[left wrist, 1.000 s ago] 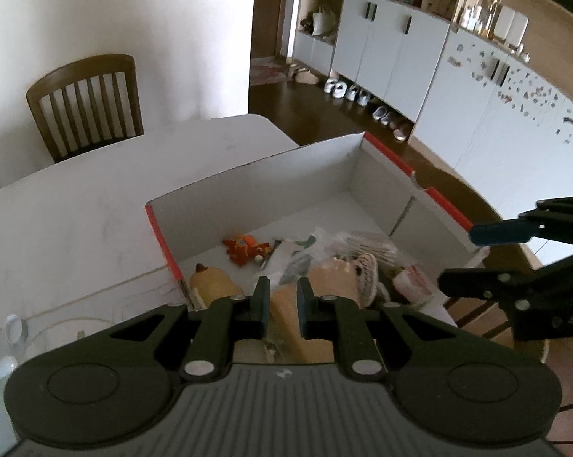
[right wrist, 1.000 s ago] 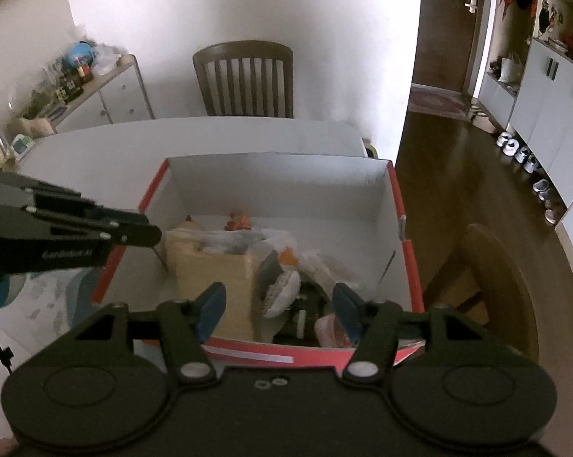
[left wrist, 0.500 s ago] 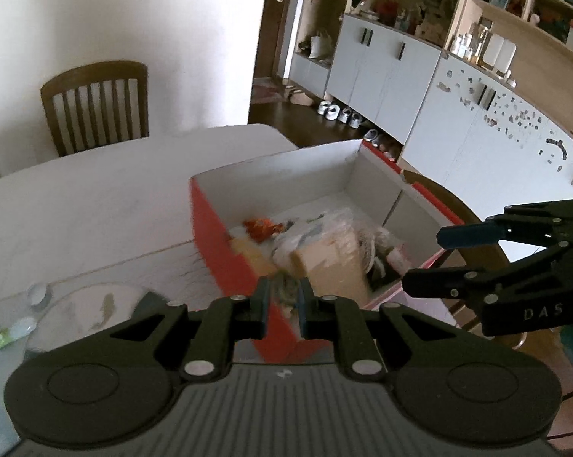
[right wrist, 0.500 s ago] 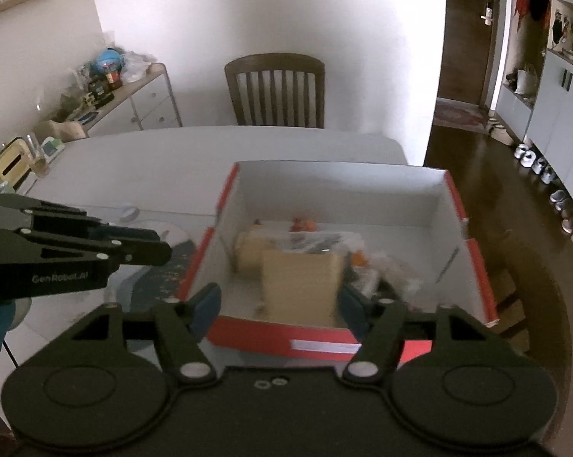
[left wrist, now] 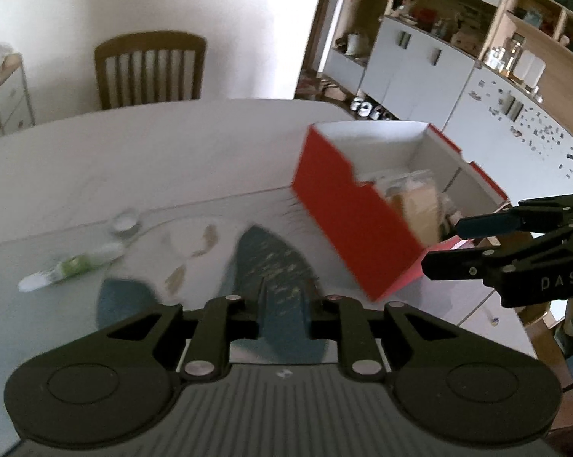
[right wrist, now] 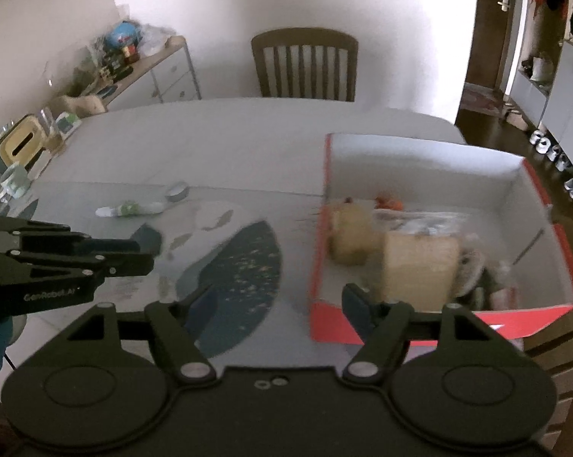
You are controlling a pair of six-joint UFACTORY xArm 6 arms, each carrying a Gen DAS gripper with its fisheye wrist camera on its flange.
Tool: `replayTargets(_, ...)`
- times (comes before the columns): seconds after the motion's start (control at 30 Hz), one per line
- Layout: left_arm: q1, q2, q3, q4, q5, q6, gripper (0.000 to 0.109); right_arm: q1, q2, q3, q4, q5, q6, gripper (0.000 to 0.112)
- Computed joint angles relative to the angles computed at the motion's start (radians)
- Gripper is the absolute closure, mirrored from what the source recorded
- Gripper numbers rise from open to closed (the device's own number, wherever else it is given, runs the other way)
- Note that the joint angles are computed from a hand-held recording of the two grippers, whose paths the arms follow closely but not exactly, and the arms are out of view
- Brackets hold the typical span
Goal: Organize objects
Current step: 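Withdraw both grippers from the box toward the white lid and tube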
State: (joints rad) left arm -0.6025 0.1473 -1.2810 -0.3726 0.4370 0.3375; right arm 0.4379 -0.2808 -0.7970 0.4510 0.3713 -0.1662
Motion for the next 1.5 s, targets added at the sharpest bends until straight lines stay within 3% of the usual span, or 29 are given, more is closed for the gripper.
replayTargets(0.27, 0.102, -0.017, 0.033, -0.082, 0.016, 0.139, 0.089, 0.094, 0.152, -0.147, -0.077, -0.004, 0.140, 0.040)
replayTargets(0.33, 0.126, -0.005, 0.023, -0.087, 0.018, 0.149, 0.074, 0.107, 0.197, -0.195, -0.098, -0.002, 0.160, 0.035)
replayTargets(0.37, 0.138, 0.001, 0.019, -0.090, 0.017, 0.151, 0.054, 0.115, 0.223, -0.223, -0.110, -0.003, 0.169, 0.033)
replayTargets(0.4, 0.148, 0.002, 0.021, -0.109, 0.011, 0.167, 0.044, 0.120, 0.246, -0.248, -0.115, -0.003, 0.171, 0.032)
replayTargets(0.63, 0.208, 0.067, -0.036, -0.140, 0.012, 0.250, 0.043, 0.145, 0.430, -0.465, -0.139, 0.039, 0.145, 0.032)
replayTargets(0.7, 0.224, 0.097, -0.066, -0.141, 0.012, 0.277, 0.035, 0.146, 0.487, -0.537, -0.150, 0.064, 0.148, 0.032)
replayTargets(0.83, 0.252, 0.159, -0.132, -0.133, 0.012, 0.302, 0.034, 0.149, 0.591, -0.676, -0.156, 0.118, 0.145, 0.029)
replayTargets(0.93, 0.269, 0.206, -0.188, -0.142, 0.024, 0.328, 0.025, 0.154, 0.661, -0.768, -0.186, 0.153, 0.154, 0.029)
replayTargets(1.07, 0.292, 0.284, -0.291, -0.165, 0.084, 0.379, 0.023, 0.157, 0.754, -0.894, -0.218, 0.208, 0.177, 0.029)
replayTargets(1.2, 0.313, 0.362, -0.391, -0.190, 0.156, 0.440, 0.006, 0.161, 0.836, -1.009, -0.238, 0.265, 0.196, 0.029)
replayTargets(1.5, 0.327, 0.483, -0.525, -0.182, 0.218, 0.565, 0.006, 0.170, 0.998, -1.237, -0.290, 0.395, 0.255, 0.029)
